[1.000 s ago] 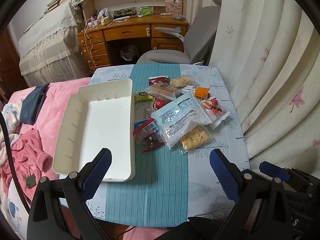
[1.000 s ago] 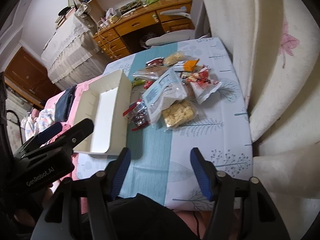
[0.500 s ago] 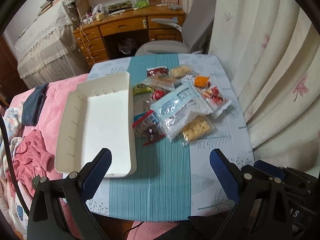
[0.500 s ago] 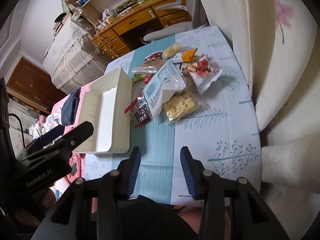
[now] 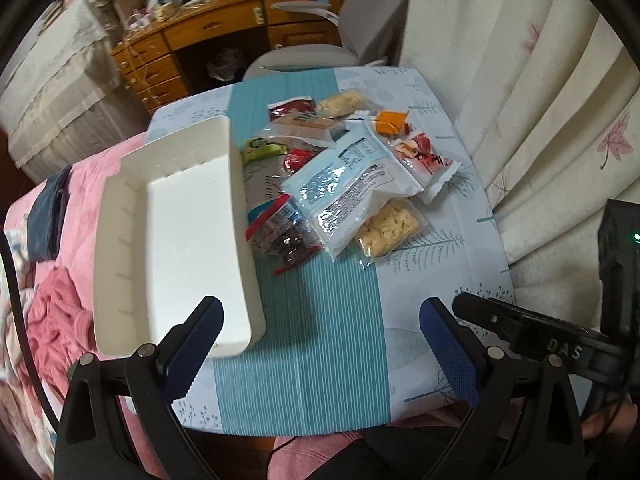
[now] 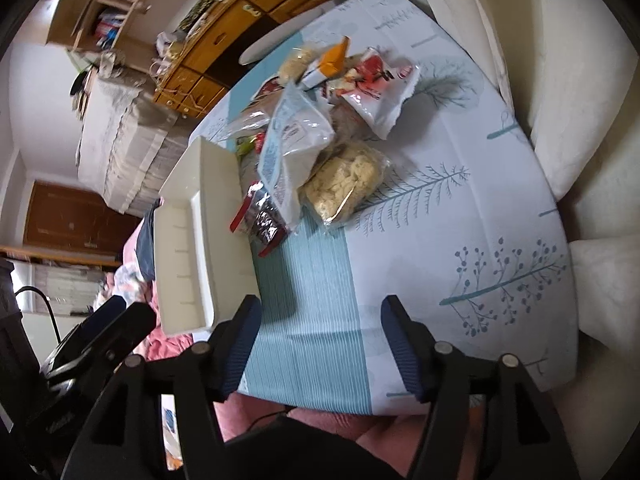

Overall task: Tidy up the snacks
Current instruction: 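Move both tools down toward the snack pile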

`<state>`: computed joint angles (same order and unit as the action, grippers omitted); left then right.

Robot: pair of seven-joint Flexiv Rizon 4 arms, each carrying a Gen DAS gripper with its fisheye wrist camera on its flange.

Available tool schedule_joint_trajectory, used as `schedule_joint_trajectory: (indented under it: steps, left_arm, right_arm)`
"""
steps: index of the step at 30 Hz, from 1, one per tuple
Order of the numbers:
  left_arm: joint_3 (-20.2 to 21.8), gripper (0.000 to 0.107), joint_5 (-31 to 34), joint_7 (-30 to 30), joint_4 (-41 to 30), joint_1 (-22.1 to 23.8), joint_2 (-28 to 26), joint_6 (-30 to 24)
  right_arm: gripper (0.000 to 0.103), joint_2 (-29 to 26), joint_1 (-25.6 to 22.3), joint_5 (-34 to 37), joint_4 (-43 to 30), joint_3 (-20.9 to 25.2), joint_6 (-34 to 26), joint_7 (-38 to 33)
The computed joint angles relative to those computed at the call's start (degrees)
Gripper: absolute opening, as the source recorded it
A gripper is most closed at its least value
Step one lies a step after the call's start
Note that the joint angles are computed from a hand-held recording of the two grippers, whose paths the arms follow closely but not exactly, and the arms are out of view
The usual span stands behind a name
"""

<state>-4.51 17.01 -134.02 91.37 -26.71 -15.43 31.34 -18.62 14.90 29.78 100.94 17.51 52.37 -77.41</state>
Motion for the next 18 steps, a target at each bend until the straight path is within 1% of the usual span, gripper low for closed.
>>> schedule_joint_trajectory:
  steps: [1,5,10,13,15,18]
  left_arm:
    - [-0.15,0.098,-0.22,1.40,-0.72,0.38,-0.70,-0.19]
    - [-0.21,0.098,-1.90,7.12,-3.25,1.69,-3.47,0.54]
    - [0.03,0.098,-5.98,15.02,-6.10,3.55,-7.10,1.86]
    - [0.15,0.098,-8.21,20.37,-9.23,4.40,-10.01,-0.34]
    - [0.07,0.098,-9.89,24.46,-11.45,5.15,-12.35,-1.67]
    - [0.46,0.098,-11.26,28.84,-14.30,5.46,-15.35,-3.03]
  right_arm:
    - [0.063,-0.64,-0.09,0.47,-0.39,-0.02,0.30,-0.06]
    - [0.076,-3.15,-0.17,1.27,-1.70,0.04,2.03,0.64]
    - [0.076,-5.47,0.73,-2.02,-2.20,-0.39,4.85,2.38]
    - [0.076,-6.89,2.56,-7.05,-1.32,-1.49,8.61,4.15]
    - [0.076,-7.94,3.17,-9.93,-0.82,-1.56,10.76,4.54]
    - [0.076,-9.53,3.86,-13.75,-0.51,-1.40,13.44,5.26]
